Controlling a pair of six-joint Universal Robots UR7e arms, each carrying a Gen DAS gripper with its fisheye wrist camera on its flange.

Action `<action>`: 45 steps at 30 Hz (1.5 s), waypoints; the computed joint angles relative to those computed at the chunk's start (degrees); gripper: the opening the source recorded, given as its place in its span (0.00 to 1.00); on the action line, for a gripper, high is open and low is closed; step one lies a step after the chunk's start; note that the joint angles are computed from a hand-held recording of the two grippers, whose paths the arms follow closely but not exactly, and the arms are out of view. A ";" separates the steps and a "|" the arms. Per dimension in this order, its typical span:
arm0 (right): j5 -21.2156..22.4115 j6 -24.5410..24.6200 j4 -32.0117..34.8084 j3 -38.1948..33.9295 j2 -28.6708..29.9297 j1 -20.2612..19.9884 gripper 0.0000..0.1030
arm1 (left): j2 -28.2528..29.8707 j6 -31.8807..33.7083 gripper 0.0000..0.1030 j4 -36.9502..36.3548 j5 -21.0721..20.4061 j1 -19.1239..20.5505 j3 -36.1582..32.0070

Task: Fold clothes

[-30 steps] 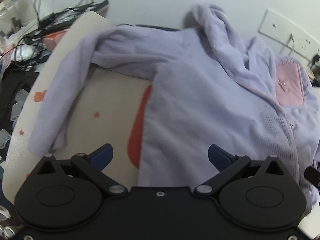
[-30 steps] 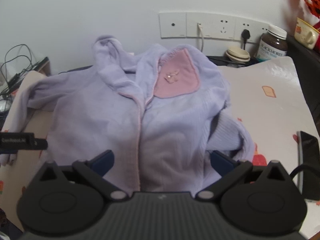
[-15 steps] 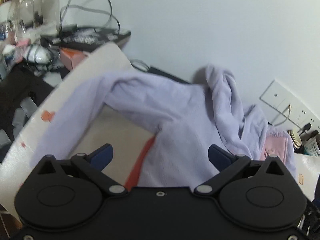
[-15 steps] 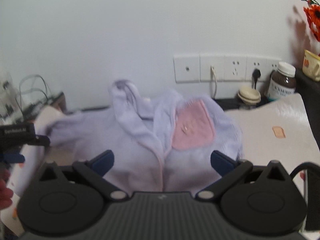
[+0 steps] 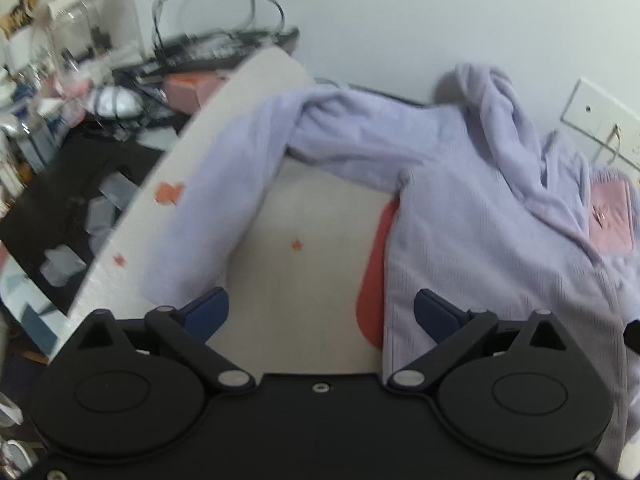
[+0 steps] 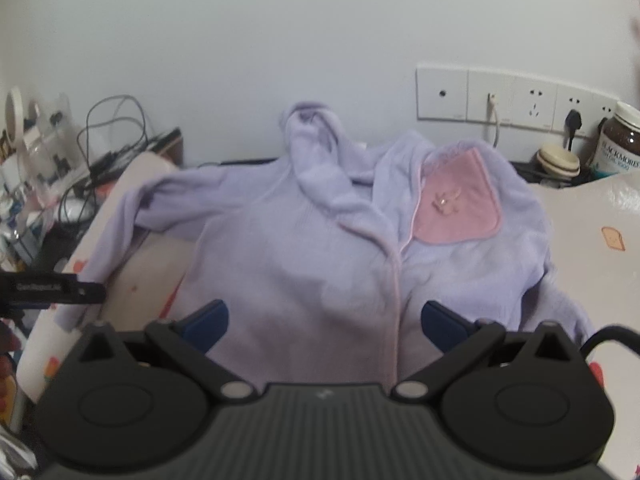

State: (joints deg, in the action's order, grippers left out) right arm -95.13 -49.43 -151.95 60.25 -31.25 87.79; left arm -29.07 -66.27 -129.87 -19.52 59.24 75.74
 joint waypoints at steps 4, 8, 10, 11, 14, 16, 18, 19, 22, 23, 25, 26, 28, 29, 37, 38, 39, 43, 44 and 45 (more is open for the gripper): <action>-1.43 -0.29 -4.30 2.45 -0.57 0.33 0.99 | 1.03 14.66 0.85 -12.20 -4.34 1.16 1.45; -3.79 0.78 -6.90 6.07 -1.15 1.20 0.99 | 0.56 21.90 0.75 -17.00 -9.72 2.94 2.12; -5.63 1.50 -9.23 8.39 -1.18 1.75 0.97 | 0.29 24.78 0.73 -19.11 -11.69 3.83 2.22; -6.77 1.83 -10.83 9.58 -1.10 2.05 0.96 | 0.23 26.38 0.72 -19.54 -12.30 4.25 1.87; -9.72 1.09 -15.96 14.30 -1.49 3.05 0.95 | 0.09 31.14 0.67 -20.28 -14.14 5.54 0.60; -9.88 2.19 -15.90 17.38 -2.28 3.56 0.95 | 0.08 33.76 0.65 -20.15 -15.28 6.39 -0.57; -9.45 3.41 -15.43 20.24 -3.06 3.91 0.95 | 0.07 35.66 0.65 -20.04 -16.64 7.26 -1.85; -9.29 3.87 -15.45 21.51 -3.32 4.09 0.95 | -0.21 36.10 0.65 -20.93 -18.32 7.86 -2.03; -9.12 4.01 -17.37 25.93 -3.89 4.70 0.95 | -1.08 33.76 0.60 -22.71 -23.41 9.98 -2.29; -8.25 3.47 -17.32 27.51 -4.29 4.71 0.95 | -0.91 34.15 0.54 -22.66 -23.74 10.46 -2.87; -7.44 3.11 -17.40 29.69 -4.58 4.77 0.90 | -0.19 36.42 0.52 -22.97 -22.88 10.82 -4.00; -7.42 3.18 -17.03 30.37 -4.56 4.80 0.88 | 0.25 37.80 0.48 -23.74 -22.64 10.95 -4.56; -8.48 3.91 -16.48 30.99 -4.08 4.99 0.81 | 0.90 39.69 0.44 -24.59 -23.92 11.43 -5.80; -9.27 4.54 -16.81 31.12 -3.70 5.09 0.81 | 1.20 40.43 0.40 -24.51 -24.93 11.71 -6.56; -17.38 3.09 -25.09 30.58 0.26 6.00 0.81 | 4.16 44.44 0.35 -25.98 -25.11 12.28 -11.01; -18.40 1.95 -27.04 30.51 0.89 6.06 0.81 | 4.51 44.93 0.35 -26.61 -24.95 12.19 -11.22; -18.33 2.32 -27.10 30.55 0.85 5.86 0.80 | 4.76 45.47 0.35 -27.10 -24.96 12.16 -11.40; -17.22 1.88 -26.61 31.46 -0.16 5.58 0.57 | 5.72 46.50 0.34 -27.61 -25.46 12.08 -12.68; -16.68 1.40 -26.21 31.66 -0.45 5.54 0.53 | 6.02 46.79 0.33 -27.64 -25.80 12.13 -13.19; -16.33 1.74 -25.51 31.67 -0.71 5.50 0.46 | 6.43 47.31 0.31 -27.77 -25.91 12.19 -13.81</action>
